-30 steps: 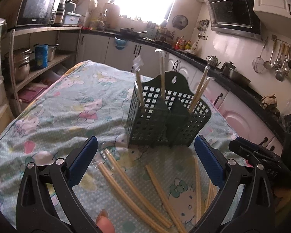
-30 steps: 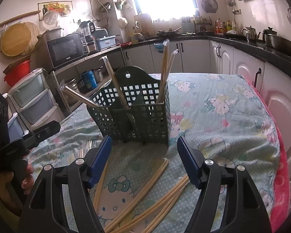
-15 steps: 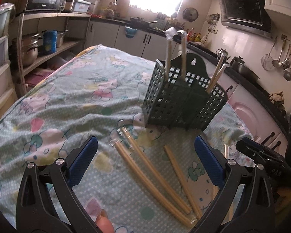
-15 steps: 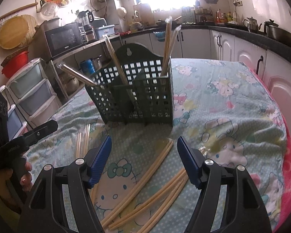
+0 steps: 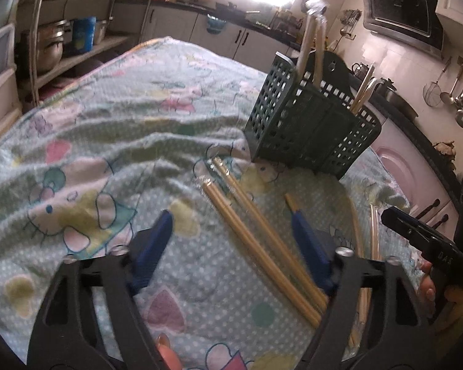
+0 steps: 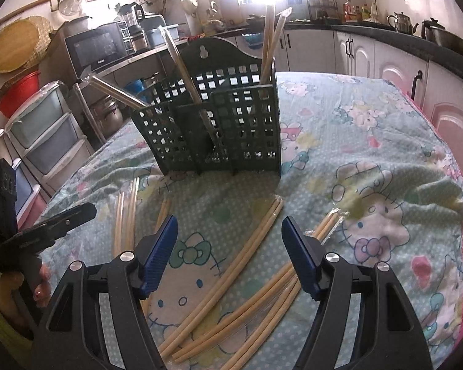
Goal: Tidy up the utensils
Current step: 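Close the left tool on a wooden chopstick while the right tool grasps another chopstick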
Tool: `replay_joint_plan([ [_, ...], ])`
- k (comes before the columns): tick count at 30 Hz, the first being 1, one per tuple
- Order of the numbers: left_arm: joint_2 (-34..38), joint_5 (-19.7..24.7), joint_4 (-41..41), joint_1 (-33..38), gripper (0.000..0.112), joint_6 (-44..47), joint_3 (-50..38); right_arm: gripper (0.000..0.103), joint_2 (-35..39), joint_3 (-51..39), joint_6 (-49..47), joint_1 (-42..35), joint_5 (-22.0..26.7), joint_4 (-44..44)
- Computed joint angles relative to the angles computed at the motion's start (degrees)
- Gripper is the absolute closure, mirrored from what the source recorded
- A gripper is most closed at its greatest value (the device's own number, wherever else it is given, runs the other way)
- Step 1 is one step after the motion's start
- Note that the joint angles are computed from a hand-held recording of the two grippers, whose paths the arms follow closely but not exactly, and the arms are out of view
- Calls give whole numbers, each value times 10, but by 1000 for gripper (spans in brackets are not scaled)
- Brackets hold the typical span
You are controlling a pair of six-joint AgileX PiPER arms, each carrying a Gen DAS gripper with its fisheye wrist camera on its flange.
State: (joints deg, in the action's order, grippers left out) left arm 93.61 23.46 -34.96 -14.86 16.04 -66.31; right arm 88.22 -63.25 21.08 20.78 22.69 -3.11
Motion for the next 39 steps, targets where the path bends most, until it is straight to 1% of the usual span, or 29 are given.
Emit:
replay_joint_plan([
  [1, 6, 9, -15, 5, 61, 11, -3, 38, 3, -2, -3, -1, 3, 3],
  [2, 10, 15, -29, 9, 65, 22, -4, 39, 6, -4, -9, -3, 7, 10],
  [4, 23, 33, -57, 17, 76, 43, -11, 41, 16, -11, -17, -7, 16, 22],
  [7, 44, 61, -95, 29, 82, 66, -29, 48, 31, -20, -44, -18, 25, 55],
  [8, 50, 67, -101, 32, 82, 68, -34, 50, 37, -24, -54, -22, 28, 66],
  [9, 57, 71, -102, 34, 85, 63, -42, 51, 40, -26, -58, -23, 30, 71],
  [14, 84, 89, -72, 37, 90, 24, -80, 56, 73, -55, -97, -39, 54, 115],
  [16, 96, 94, -56, 38, 94, 5, -98, 58, 86, -69, -105, -45, 64, 124],
  [21, 118, 111, -53, 49, 98, -7, -128, 61, 119, -106, -132, -68, 90, 164],
  [29, 138, 121, -35, 50, 99, -29, -157, 64, 166, -178, -117, -76, 129, 158],
  [32, 145, 124, -32, 51, 99, -35, -167, 70, 183, -202, -93, -72, 132, 132],
  [34, 148, 123, -30, 50, 101, -37, -171, 79, 194, -216, -76, -69, 138, 113],
  [36, 150, 122, -35, 52, 102, -32, -171, 84, 201, -228, -64, -65, 143, 97],
  [39, 150, 123, -58, 59, 104, -15, -166, 87, 206, -241, -51, -58, 148, 85],
])
